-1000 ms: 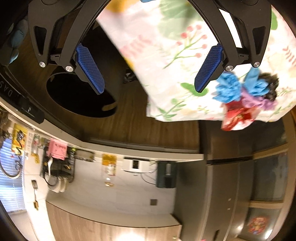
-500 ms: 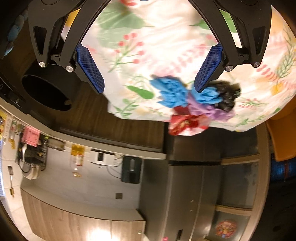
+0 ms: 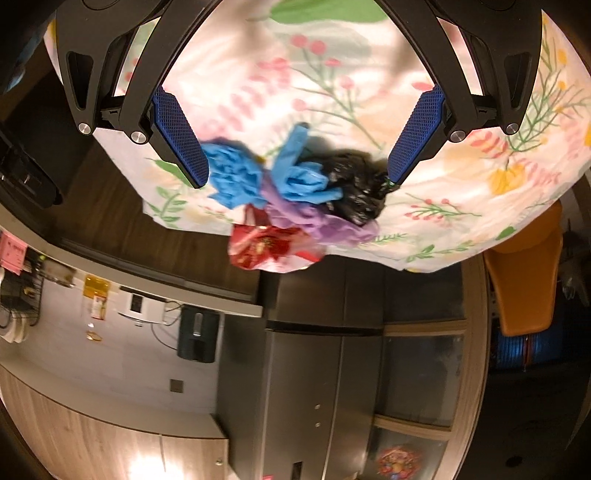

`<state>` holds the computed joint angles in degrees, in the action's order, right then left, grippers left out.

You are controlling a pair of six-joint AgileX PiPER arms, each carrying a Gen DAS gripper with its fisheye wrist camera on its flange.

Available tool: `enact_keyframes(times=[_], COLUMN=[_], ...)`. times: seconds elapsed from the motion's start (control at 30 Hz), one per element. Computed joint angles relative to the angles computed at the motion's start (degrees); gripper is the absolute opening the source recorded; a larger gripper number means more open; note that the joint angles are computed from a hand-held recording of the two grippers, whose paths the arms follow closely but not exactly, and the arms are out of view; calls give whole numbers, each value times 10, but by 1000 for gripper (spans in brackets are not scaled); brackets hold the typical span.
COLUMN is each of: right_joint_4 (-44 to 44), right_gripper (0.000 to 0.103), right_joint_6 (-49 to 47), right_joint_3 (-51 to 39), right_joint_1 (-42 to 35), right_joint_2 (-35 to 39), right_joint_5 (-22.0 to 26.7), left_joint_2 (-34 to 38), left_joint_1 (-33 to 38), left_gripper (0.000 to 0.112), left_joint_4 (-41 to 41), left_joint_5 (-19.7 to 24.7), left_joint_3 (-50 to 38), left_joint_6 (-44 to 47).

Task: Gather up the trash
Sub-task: 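Move both tools back over the table toward the blue gloves, then grasp a blue glove with the left tool while the right tool grasps another blue glove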

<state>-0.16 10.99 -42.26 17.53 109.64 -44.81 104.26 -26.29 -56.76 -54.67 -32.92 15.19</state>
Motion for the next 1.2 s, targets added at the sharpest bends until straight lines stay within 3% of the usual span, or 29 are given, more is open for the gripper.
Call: enact_keyframes(times=[0.13, 0.37, 0.57, 0.7, 0.83, 0.97, 1.2], right_joint_4=[7, 28, 25, 37, 50, 60, 45], right_gripper=[77, 77, 77, 77, 76, 75, 71], right_joint_6=[-4, -19, -10, -28, -43, -57, -50], right_joint_3=[-47, -119, -168, -203, -233, -261, -320], right_joint_1=[21, 40, 46, 60, 76, 91, 101], right_joint_2=[30, 73, 104, 125, 142, 158, 186], right_joint_5=[30, 74, 110, 136, 156, 178, 234], left_joint_2=[11, 60, 92, 101, 98, 82, 31], left_joint_1=[50, 123, 161, 185, 204, 224, 255], left_gripper=[86, 72, 48, 37, 11, 6, 3], left_joint_4=[38, 76, 104, 178, 275, 374, 470], left_joint_5=[36, 139, 230, 272, 277, 266, 229], left_joint_3=[-22, -105, -161, -169, -156, -124, -46], left_joint_6=[-13, 1, 10, -44, -135, -231, -331])
